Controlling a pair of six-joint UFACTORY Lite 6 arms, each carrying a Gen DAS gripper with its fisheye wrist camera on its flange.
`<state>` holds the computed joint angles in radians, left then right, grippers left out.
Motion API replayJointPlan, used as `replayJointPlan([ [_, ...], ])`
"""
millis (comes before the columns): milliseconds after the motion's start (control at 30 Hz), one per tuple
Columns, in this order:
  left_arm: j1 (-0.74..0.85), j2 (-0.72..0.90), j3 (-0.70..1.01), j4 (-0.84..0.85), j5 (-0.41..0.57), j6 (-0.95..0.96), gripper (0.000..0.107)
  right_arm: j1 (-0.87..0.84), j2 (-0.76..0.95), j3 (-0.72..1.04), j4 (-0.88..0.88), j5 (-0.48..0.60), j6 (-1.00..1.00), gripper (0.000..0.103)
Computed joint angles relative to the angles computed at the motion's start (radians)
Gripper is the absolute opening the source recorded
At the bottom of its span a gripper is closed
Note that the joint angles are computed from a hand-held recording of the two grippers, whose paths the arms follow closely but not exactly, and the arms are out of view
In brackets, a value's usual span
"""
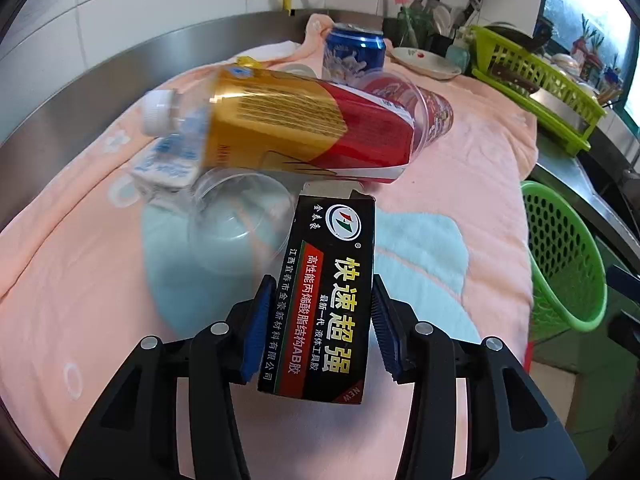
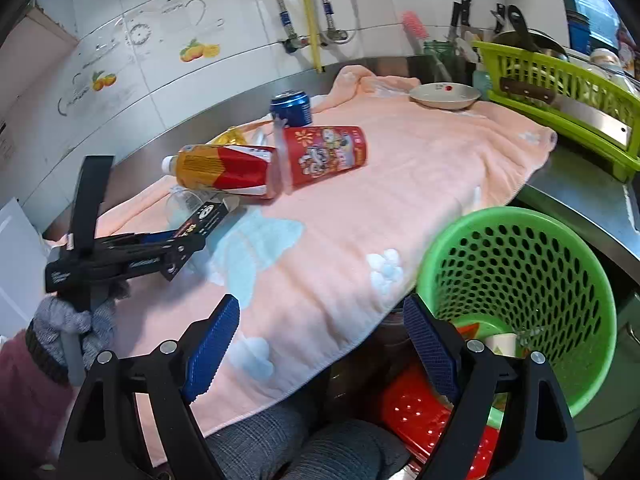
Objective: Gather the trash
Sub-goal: 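Move the left tool back to the towel and grasp the black glue box, then grasp the clear plastic cup with the right tool while the left holds the glue box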
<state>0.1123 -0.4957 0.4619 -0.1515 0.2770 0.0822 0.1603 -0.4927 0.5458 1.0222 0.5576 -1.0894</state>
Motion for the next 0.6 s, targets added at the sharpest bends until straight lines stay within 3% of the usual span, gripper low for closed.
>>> replayJointPlan([
  [133,0.13,-0.18,-0.067,-0.224,0.122,0.288,0.046,0.096,0.036,0.02,-0.001,-0.058,0.044,0.081],
  [333,0.37,-0.371,-0.124,-0.413,0.313,0.588,0.046,0.274,0.133,0.098,-0.063,-0.163,0.141,0.081],
  [600,0.762,-0.441,-0.126,-0.615,0.578,0.941,0.046,0.407,0.341,0.298,-0.205,-0.189,0.256,0.081],
])
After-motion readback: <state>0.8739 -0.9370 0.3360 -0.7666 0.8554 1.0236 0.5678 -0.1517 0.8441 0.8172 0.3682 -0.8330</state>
